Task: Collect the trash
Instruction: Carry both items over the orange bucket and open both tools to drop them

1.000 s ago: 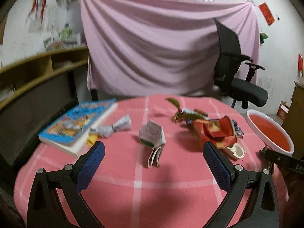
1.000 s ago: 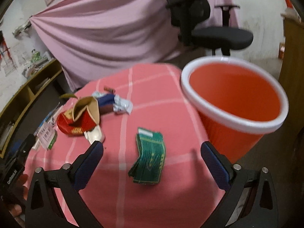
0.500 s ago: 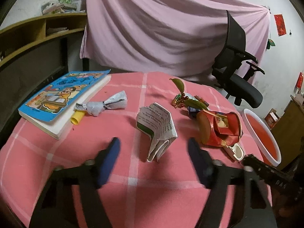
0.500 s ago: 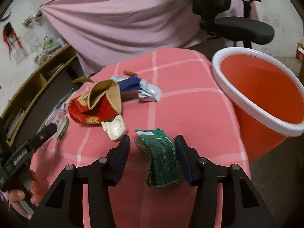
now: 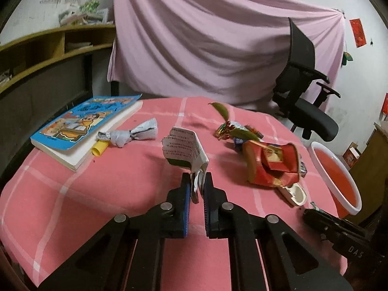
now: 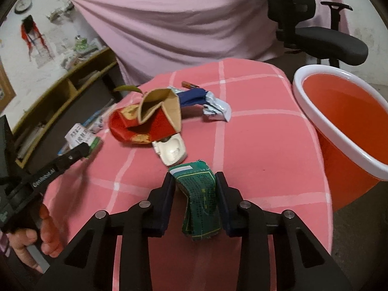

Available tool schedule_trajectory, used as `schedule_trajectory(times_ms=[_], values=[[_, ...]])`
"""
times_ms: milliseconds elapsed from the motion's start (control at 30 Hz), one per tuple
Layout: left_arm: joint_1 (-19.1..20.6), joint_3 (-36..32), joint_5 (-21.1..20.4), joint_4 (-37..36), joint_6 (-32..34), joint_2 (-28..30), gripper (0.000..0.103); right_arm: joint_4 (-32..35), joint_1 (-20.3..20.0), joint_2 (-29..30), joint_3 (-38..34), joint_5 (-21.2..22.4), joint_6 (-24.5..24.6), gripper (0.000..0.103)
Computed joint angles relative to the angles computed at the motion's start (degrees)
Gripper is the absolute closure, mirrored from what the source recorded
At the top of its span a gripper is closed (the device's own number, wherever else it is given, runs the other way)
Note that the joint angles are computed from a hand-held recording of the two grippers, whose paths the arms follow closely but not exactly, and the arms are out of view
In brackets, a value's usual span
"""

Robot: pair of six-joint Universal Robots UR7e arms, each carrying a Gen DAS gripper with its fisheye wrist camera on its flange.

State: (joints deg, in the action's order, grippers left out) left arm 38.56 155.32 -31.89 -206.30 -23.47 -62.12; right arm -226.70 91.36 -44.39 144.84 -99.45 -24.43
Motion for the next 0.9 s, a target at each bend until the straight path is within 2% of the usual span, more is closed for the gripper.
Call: schedule_trajectory(times_ms=[133,200,300,433,533,700,767,833,900], values=[[-3.82,2.87,0.12,-7.66,-1.64,3.92,0.097,-5.06,-1.59,0.64,1.83,4.45,-0.95,0.072],[-6.05,4.45,-0.64,-11.68,-2.13,5.61,0.097,-9.7,-3.18,1.15,3.59,8.3,-2.18,0.072],[-11.38,6.53,1.23,-19.07,-2.11,11.28,0.097,-14.68,-5.87,1.32,5.63,12.82,-3.1,0.072],[-16.18,6.24,3.51,-29.94,3.02,20.21,0.097,-18.75,-10.75,-0.34,8.27,19.74,-2.73,0.072],[-16.63,3.62,1.02,-36.33,9.68,24.22,0.097,-21.55,-13.54,-1.83,9.62,23.57,-2.3,0.072],[-15.35,-2.34,-4.19,-34.79,18.47,24.88,0.097,-33.43,-14.38,-1.67,10.28,22.49,-4.04,0.072],[-14.01,-5.74,-6.95,-32.18,22.09,24.75,0.097,-37.42,-14.11,-1.13,9.27,20.52,-4.75,0.072],[-12.8,-8.79,-9.5,-29.27,24.09,24.79,0.096,-39.68,-13.36,-0.49,7.32,17.45,-5.65,0.072],[-11.09,-12.23,-12.44,-24.51,25.23,24.67,0.096,-39.09,-14.22,-0.83,6.1,17.01,-5.89,0.072]])
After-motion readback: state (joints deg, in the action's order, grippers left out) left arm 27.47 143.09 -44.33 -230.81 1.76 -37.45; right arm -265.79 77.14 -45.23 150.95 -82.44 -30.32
